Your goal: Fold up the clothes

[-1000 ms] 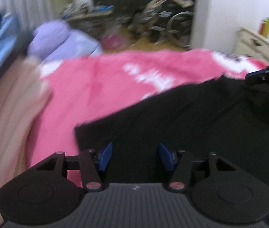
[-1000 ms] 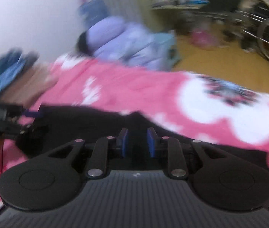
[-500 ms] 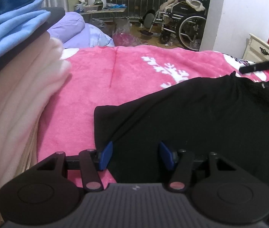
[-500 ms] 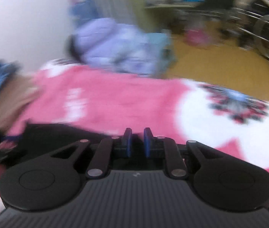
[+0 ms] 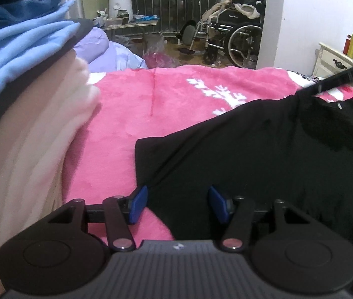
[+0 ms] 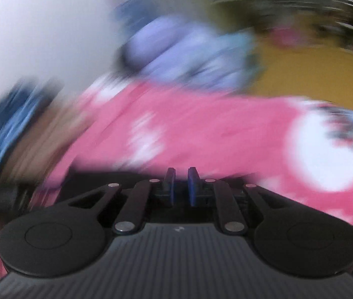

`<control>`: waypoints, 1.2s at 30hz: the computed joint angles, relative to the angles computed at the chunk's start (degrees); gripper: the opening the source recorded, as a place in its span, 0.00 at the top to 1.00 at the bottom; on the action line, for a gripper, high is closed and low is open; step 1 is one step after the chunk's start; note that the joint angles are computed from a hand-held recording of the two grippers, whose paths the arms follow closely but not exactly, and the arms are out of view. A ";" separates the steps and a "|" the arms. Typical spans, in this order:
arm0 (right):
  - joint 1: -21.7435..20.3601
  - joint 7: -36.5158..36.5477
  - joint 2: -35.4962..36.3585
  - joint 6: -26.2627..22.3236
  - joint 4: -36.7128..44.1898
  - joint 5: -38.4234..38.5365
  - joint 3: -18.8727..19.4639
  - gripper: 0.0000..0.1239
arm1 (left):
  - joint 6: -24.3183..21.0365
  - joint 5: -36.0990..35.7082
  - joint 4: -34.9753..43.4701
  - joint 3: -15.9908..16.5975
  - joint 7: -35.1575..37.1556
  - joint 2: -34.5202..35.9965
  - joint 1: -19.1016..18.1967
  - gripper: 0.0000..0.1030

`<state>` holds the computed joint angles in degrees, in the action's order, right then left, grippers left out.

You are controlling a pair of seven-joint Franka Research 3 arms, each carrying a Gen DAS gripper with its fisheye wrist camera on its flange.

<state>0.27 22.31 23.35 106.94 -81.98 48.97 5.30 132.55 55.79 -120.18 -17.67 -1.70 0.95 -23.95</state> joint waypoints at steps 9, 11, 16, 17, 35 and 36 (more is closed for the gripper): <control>6.23 3.20 -3.47 16.74 -7.97 2.34 0.05 0.90 | -5.91 2.44 -1.56 -2.37 0.40 -3.71 -2.22 0.43; 3.71 -3.44 -4.94 9.89 -7.98 4.88 2.51 0.90 | -4.49 2.36 -2.22 -2.91 1.46 -4.66 -2.52 0.43; 7.88 -12.63 -8.57 -1.82 -11.94 -1.26 3.02 0.90 | 2.41 1.83 -2.21 -3.31 8.10 -3.40 -2.90 0.43; 9.47 -12.48 -8.58 -0.81 -12.76 -2.41 3.00 0.90 | 4.11 0.66 -2.23 -3.12 9.74 -2.94 -2.90 0.43; -0.23 5.14 -8.48 4.40 -8.95 6.80 -2.75 0.83 | 10.10 1.68 -3.36 -3.35 11.89 -4.64 -1.11 0.43; -1.12 5.41 -9.61 6.05 -9.85 5.09 -4.20 0.82 | 10.72 1.16 -2.35 -3.05 13.19 -3.24 -1.00 0.43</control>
<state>-0.85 27.72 13.74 113.00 -91.83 54.06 1.09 143.27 56.96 -122.53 -20.71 11.49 -2.30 -24.96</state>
